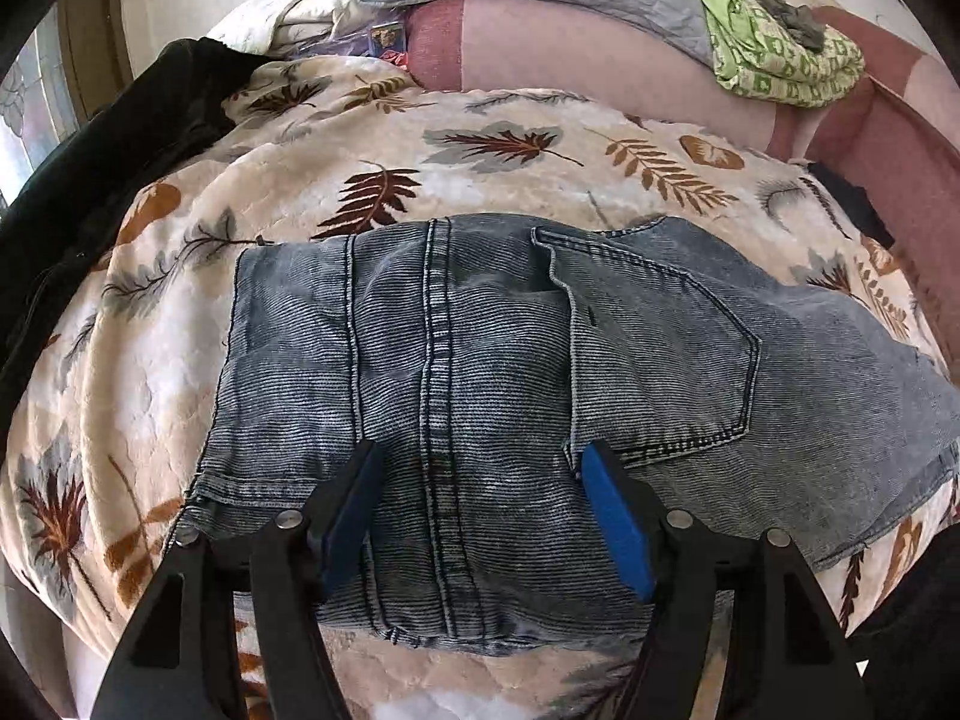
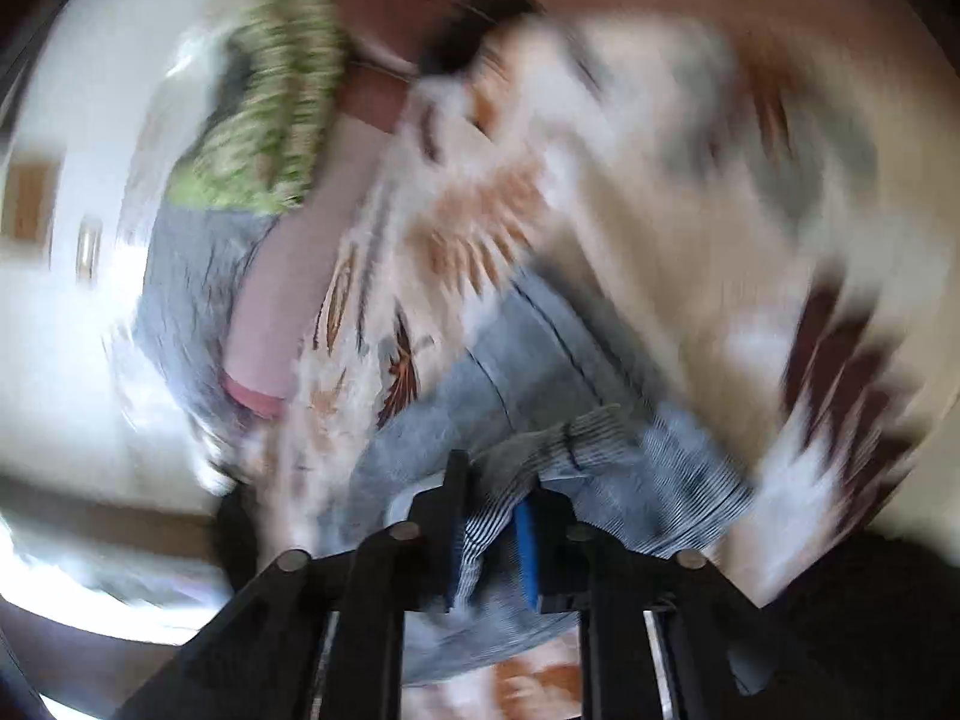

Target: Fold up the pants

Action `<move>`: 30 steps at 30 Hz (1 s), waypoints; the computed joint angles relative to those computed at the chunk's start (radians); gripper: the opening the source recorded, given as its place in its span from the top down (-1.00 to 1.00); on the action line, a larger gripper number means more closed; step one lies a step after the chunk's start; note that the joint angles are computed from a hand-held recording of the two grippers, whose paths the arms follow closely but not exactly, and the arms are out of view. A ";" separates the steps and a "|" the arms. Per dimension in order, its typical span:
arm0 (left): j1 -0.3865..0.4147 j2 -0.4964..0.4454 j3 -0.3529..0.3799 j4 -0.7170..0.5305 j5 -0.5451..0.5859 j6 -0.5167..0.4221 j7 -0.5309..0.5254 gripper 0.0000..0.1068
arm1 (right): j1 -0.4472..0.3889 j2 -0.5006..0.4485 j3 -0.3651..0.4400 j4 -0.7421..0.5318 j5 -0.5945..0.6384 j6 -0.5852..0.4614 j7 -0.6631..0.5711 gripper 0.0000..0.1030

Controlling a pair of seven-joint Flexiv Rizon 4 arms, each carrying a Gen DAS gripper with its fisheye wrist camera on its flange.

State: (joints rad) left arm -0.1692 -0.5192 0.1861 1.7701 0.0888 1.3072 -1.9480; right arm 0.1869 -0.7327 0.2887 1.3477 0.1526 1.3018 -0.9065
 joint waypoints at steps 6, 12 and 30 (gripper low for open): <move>0.036 0.013 -0.038 0.005 -0.028 -0.031 0.067 -0.32 | 0.016 0.019 -0.076 -0.037 0.065 -0.372 -0.214 0.62; -0.008 0.022 0.008 -0.054 0.047 -0.134 0.066 -0.32 | 0.078 0.115 -0.201 0.047 -0.018 -0.215 -0.170 -0.34; 0.047 0.014 -0.019 -0.052 0.094 -0.164 -0.010 -0.69 | 0.187 -0.276 -0.343 -0.528 -0.333 -0.610 -0.423 0.65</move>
State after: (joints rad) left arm -0.1225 -0.5048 0.1669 1.7179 0.1823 1.1430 -1.9582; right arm 0.3741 -1.0085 -0.0544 0.8197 -0.1805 0.6919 -1.3299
